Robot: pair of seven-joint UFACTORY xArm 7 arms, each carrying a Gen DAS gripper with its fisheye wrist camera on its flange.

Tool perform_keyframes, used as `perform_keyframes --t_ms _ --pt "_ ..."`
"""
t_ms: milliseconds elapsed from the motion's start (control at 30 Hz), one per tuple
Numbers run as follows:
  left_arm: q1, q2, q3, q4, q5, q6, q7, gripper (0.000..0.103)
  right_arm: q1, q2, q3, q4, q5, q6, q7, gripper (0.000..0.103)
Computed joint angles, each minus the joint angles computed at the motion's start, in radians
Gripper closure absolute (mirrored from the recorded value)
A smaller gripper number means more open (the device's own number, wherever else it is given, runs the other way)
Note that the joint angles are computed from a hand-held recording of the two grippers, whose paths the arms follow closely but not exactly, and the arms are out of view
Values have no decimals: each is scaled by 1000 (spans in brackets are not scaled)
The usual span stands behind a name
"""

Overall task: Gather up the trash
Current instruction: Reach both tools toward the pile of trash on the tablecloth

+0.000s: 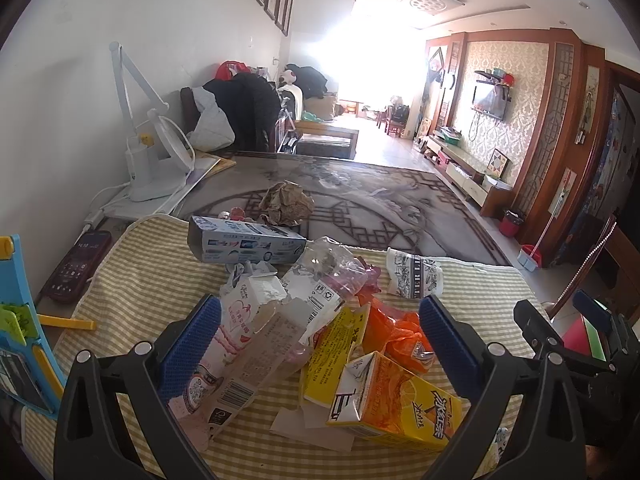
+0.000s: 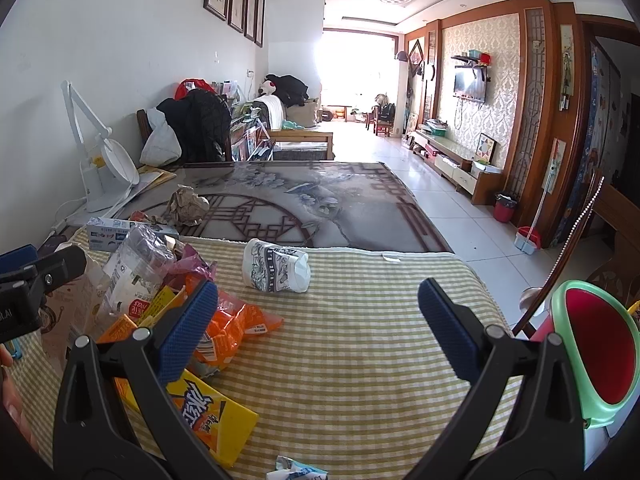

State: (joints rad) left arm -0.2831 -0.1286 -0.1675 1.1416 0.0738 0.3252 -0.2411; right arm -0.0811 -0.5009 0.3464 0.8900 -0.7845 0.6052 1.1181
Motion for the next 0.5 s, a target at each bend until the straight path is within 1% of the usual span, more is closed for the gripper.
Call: perform_keyframes --t_ms 33,100,133,233,267,300,333,367,400,433,500 --pt "-5 -1 4 -6 -17 -19 11 8 1 0 -1 -2 0 0 -2 4" --pt "-10 -1 15 15 -31 21 71 8 12 1 -11 -4 14 -1 -22 4" --pt "1 -6 15 21 -3 27 77 8 23 2 -22 -7 28 -6 -41 4" --pt "52 -18 3 41 139 57 45 8 72 15 -68 -14 107 -36 -134 4" --pt "71 -22 -1 46 191 72 29 8 92 25 -87 -10 148 -42 -177 4" --pt "88 -22 -7 59 246 97 12 8 144 41 -131 -12 230 -58 -262 4" --pt "108 -19 -19 84 294 143 12 8 171 52 -151 -9 286 -65 -316 4" --pt "104 -13 -6 101 300 174 18 8 219 68 -188 -11 368 -80 -400 4" --pt "106 -5 3 115 289 203 21 8 253 84 -210 -6 431 -86 -468 4" --pt "107 2 8 131 286 236 20 8 275 99 -221 -1 477 -89 -523 4" --pt "107 26 25 157 245 296 23 8 295 127 -216 13 525 -83 -608 4"
